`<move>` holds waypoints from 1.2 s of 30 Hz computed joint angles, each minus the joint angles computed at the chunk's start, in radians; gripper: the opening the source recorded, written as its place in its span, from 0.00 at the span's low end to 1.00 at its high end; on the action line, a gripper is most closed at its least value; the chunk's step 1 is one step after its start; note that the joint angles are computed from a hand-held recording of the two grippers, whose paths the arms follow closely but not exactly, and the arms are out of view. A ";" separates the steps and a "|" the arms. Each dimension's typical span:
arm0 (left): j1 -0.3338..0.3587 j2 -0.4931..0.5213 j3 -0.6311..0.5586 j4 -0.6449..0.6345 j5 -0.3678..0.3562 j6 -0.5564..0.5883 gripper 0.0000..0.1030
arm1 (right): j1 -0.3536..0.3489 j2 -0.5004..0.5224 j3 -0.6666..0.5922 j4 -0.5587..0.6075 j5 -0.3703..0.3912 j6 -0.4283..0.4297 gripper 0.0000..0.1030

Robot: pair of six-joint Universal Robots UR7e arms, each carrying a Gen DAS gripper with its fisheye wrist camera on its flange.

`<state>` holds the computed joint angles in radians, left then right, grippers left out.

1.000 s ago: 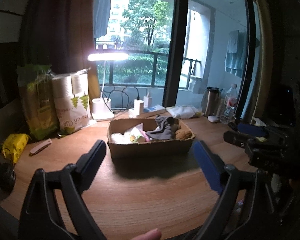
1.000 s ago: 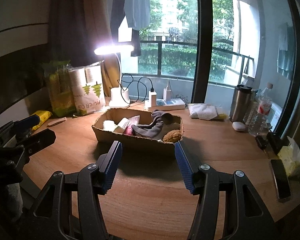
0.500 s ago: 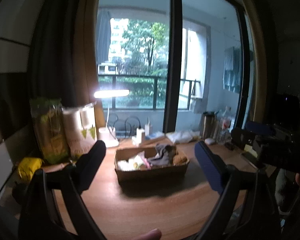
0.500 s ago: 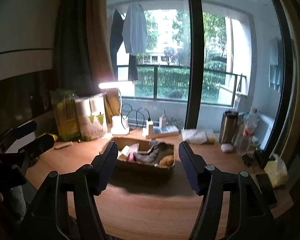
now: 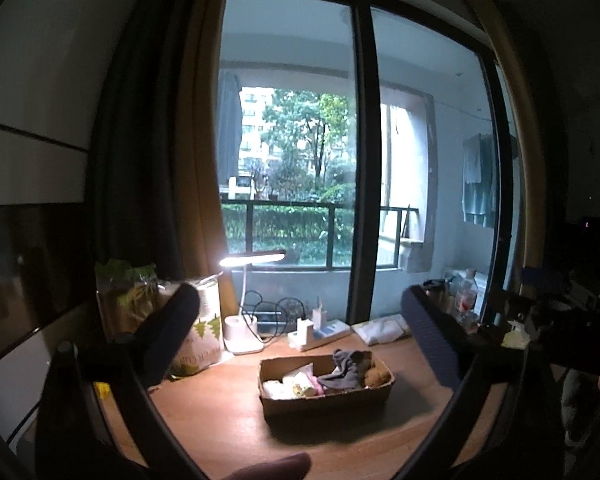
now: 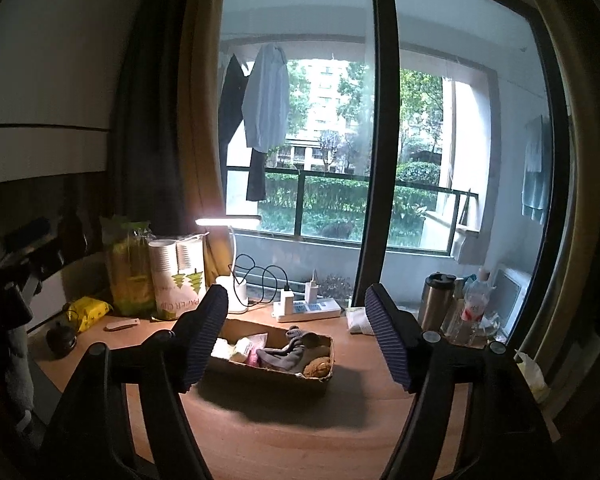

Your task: Organize soft objects

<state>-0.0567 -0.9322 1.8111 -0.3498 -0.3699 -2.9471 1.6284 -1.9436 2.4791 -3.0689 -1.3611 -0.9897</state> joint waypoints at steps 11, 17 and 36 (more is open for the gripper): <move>0.005 0.003 -0.006 -0.028 0.017 0.036 0.99 | -0.015 -0.003 0.006 -0.001 0.010 0.008 0.73; 0.005 0.015 -0.014 -0.029 0.029 0.046 0.99 | -0.033 -0.017 0.008 0.013 0.027 0.011 0.73; 0.012 0.029 -0.028 -0.026 0.023 0.062 0.99 | -0.045 -0.024 0.004 0.025 0.031 0.012 0.73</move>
<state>-0.0445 -0.9035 1.7827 -0.3758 -0.3466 -2.8855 1.5835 -1.9679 2.4835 -3.0443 -1.3299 -0.9781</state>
